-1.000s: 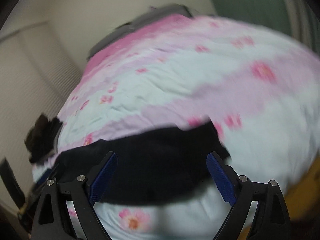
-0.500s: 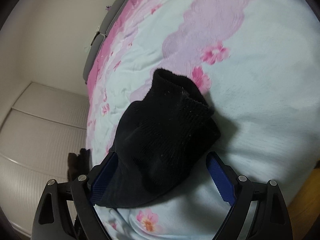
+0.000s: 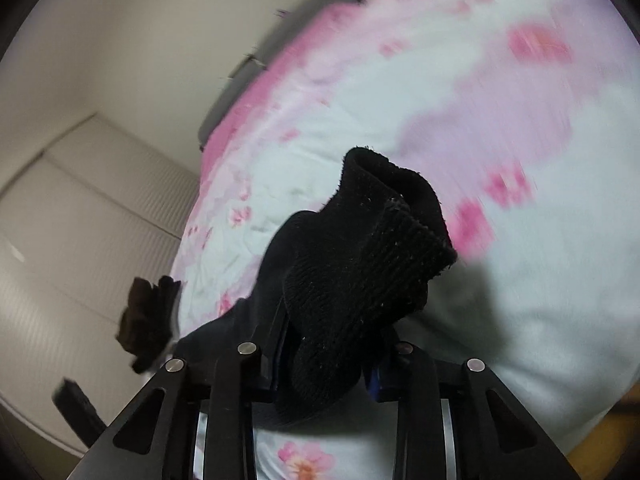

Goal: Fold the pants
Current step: 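Grasp the end of the black pants bundle with the right tool and lift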

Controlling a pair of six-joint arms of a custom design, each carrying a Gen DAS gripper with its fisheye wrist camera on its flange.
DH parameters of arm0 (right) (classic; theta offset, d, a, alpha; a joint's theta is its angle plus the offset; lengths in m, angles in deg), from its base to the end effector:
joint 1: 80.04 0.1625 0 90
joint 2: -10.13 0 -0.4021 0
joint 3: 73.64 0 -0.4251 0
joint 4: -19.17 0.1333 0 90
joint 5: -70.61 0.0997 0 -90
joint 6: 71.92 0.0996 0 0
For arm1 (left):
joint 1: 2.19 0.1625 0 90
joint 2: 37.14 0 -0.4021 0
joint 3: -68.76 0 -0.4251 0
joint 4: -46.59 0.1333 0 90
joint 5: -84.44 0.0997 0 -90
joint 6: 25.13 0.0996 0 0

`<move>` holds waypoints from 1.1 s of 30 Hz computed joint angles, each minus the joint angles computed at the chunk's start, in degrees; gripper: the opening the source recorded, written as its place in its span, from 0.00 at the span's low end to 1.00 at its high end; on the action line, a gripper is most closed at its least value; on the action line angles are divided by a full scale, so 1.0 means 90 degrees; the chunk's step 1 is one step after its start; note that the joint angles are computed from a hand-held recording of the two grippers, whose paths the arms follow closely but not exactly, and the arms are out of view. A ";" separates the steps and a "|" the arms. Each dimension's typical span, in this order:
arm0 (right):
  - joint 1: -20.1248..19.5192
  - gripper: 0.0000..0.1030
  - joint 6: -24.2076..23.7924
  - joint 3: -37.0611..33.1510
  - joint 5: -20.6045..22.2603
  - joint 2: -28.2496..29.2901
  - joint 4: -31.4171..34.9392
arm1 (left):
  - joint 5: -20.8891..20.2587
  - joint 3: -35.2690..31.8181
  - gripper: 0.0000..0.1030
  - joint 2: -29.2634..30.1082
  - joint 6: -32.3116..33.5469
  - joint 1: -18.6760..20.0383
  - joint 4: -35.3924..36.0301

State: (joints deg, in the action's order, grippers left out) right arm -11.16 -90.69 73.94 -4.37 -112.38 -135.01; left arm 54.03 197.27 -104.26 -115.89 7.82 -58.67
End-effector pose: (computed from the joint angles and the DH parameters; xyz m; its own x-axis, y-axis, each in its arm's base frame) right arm 0.0378 -0.3437 0.3097 -0.9988 -0.0478 0.0126 -0.0441 0.7482 -0.6620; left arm -0.3486 -0.2841 0.0530 -0.6894 -0.1285 -0.7129 0.5152 0.6049 -0.6072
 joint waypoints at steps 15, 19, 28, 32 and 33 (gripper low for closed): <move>0.4703 0.28 -0.0247 -0.0429 -0.3728 0.2885 -0.3843 | -0.0279 -0.0253 0.96 -0.2027 -0.3665 -0.0604 0.5402; 0.5571 0.28 -0.0264 -0.0673 -0.4675 0.4049 -0.4549 | -0.0725 -0.0300 0.99 -0.2580 -0.4505 -0.0919 0.6747; 0.6464 0.28 -0.0518 -0.1368 -0.5540 0.6608 -0.5398 | -0.1565 0.0093 0.99 -0.3943 -0.5311 -0.1291 0.8107; 0.6626 0.27 -0.0433 -0.1706 -0.5669 0.7429 -0.4987 | -0.1827 0.0338 0.99 -0.4446 -0.5198 -0.1270 0.8167; 0.6621 0.26 -0.0395 -0.1734 -0.5659 0.7531 -0.4881 | -0.1866 0.0394 0.99 -0.4532 -0.5172 -0.1259 0.8142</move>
